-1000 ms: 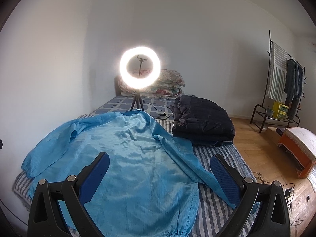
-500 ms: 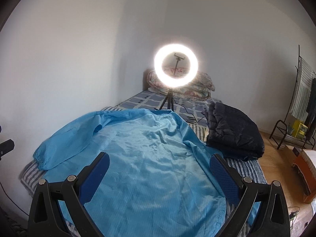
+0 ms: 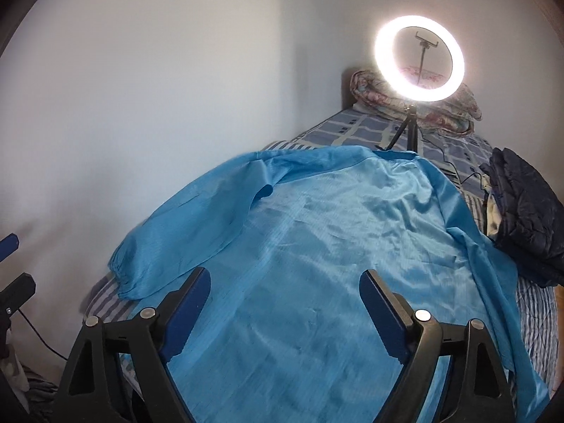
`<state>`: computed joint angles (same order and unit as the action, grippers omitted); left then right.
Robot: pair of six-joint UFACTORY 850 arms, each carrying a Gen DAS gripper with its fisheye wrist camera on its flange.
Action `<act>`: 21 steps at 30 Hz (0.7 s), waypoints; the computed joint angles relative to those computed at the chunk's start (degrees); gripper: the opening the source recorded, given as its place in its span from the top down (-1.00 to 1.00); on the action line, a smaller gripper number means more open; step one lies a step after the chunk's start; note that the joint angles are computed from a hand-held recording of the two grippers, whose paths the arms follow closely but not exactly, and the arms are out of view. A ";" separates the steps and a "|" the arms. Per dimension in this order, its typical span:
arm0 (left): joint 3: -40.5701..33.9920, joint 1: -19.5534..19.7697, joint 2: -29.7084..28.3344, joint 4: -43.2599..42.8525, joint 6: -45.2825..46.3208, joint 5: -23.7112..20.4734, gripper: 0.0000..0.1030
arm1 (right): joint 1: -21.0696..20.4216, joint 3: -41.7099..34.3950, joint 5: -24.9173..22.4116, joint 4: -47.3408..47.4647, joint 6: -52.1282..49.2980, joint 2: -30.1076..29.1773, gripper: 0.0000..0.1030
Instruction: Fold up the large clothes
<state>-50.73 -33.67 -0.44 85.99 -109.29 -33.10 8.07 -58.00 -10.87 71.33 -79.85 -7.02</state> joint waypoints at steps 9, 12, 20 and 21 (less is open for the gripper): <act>2.87 2.32 0.38 0.76 -2.45 5.03 -0.92 | 1.57 -8.87 -10.75 -12.07 15.86 -10.86 -0.56; 4.44 3.34 0.61 -0.86 -2.11 8.80 -0.92 | 2.02 -12.03 -14.66 -13.44 19.71 -14.85 -0.41; 7.33 4.92 0.70 -5.64 0.79 14.39 -0.60 | 4.17 -20.16 -23.40 -15.39 28.20 -24.55 -0.15; 7.29 4.92 0.69 -5.97 1.16 14.49 -0.59 | 4.30 -21.30 -24.52 -15.03 29.19 -25.87 -0.08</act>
<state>-43.43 -28.75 0.25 80.02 -108.13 -18.61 12.38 -79.29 -35.40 56.30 -50.66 -32.89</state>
